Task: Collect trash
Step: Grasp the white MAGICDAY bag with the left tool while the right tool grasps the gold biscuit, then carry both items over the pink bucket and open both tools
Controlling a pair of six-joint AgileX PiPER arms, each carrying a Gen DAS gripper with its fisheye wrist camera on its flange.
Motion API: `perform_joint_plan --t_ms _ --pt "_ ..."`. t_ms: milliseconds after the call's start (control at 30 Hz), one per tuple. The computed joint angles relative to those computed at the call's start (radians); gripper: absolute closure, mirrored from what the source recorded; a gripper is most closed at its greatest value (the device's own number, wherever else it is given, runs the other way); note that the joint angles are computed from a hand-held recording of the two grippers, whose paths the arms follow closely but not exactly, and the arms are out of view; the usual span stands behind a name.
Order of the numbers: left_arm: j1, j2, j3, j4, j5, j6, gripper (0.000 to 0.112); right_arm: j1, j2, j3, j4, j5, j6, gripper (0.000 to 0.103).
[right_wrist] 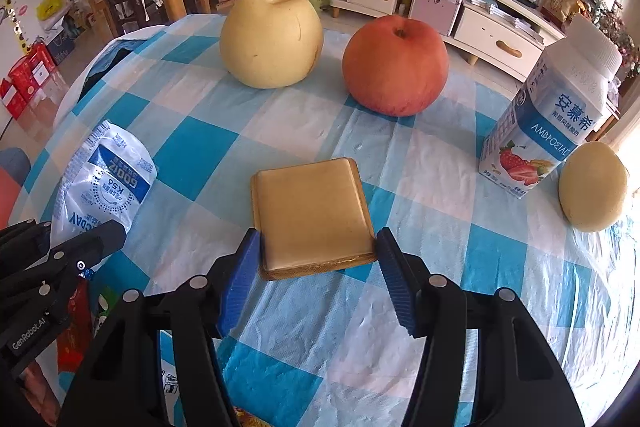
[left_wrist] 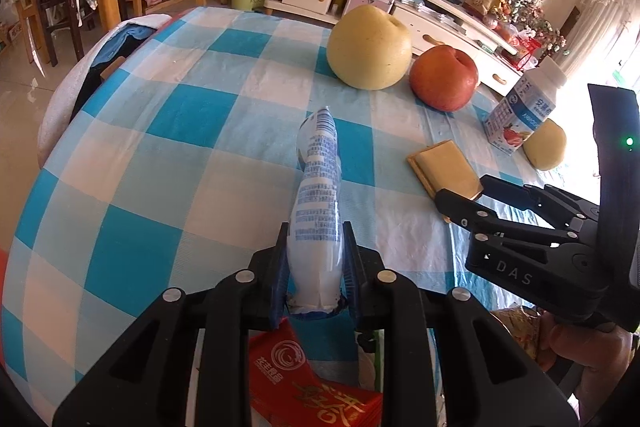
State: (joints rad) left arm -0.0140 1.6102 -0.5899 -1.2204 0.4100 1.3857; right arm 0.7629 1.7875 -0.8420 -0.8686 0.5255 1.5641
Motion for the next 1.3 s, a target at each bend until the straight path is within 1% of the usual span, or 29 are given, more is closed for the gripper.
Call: perform_joint_plan --t_ms 100,367,633,767,1000,1200,1300 --pt "0.024 -0.014 0.008 -0.017 0.033 0.028 0.087 0.013 -0.008 0.003 -0.004 0.013 0.004 0.043" --pt "0.108 -0.056 0.024 -0.040 0.139 0.087 0.087 0.080 -0.066 0.013 -0.004 0.086 0.018 0.043" --pt "0.239 -0.118 0.060 -0.031 0.243 0.147 0.087 0.173 -0.151 0.022 -0.002 0.157 0.073 0.043" --pt "0.334 -0.152 0.082 -0.021 0.305 0.196 0.087 0.232 -0.186 0.010 -0.004 0.197 0.107 0.043" --pt "0.556 -0.218 0.102 0.037 0.464 0.256 0.087 0.370 -0.228 -0.038 -0.023 0.295 0.188 0.043" --pt "0.696 -0.234 0.103 0.067 0.549 0.293 0.087 0.483 -0.223 -0.090 -0.036 0.381 0.249 0.043" --pt "0.779 -0.226 0.099 0.085 0.592 0.305 0.087 0.527 -0.207 -0.112 -0.044 0.397 0.286 0.043"
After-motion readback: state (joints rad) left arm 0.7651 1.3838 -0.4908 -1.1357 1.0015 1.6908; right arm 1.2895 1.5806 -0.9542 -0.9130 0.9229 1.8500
